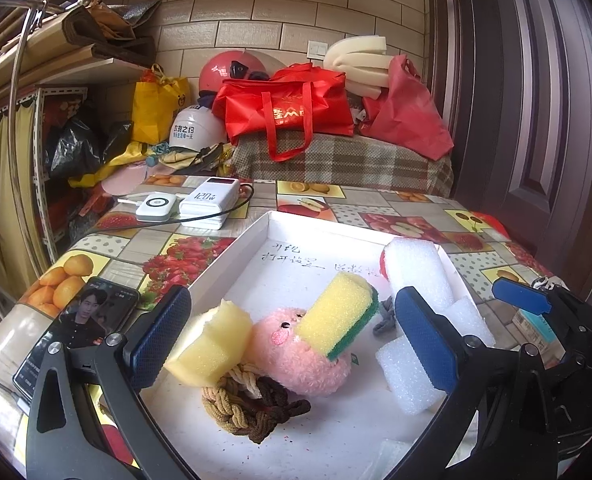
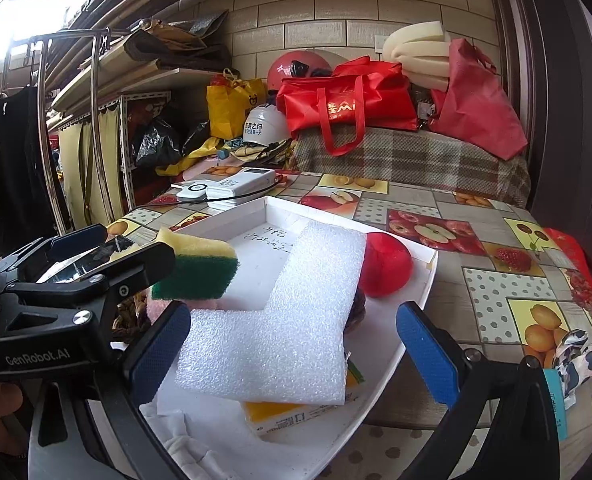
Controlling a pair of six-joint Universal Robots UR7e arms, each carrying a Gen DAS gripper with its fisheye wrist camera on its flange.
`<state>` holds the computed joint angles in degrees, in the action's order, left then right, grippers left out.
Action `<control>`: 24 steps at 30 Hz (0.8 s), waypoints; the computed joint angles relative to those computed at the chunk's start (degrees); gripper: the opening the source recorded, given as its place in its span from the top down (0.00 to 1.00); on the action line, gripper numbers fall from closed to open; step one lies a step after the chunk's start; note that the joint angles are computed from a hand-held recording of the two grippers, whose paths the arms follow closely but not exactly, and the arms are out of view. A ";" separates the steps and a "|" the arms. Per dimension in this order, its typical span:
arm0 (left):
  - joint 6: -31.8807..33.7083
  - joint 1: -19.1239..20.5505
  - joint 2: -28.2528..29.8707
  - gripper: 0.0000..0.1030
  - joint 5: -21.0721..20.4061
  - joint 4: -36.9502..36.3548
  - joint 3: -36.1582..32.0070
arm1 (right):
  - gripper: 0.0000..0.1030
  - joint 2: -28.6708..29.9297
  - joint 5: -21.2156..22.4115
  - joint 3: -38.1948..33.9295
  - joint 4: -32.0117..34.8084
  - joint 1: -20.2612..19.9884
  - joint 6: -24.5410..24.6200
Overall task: Organize soft objects
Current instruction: 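Withdraw both open grippers from the tray toward the remaining items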
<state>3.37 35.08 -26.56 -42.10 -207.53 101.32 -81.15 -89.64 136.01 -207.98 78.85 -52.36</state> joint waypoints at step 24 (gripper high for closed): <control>6.64 -1.40 1.92 0.00 1.14 -8.10 0.14 | 0.00 -1.73 1.98 2.04 -2.17 -1.69 0.25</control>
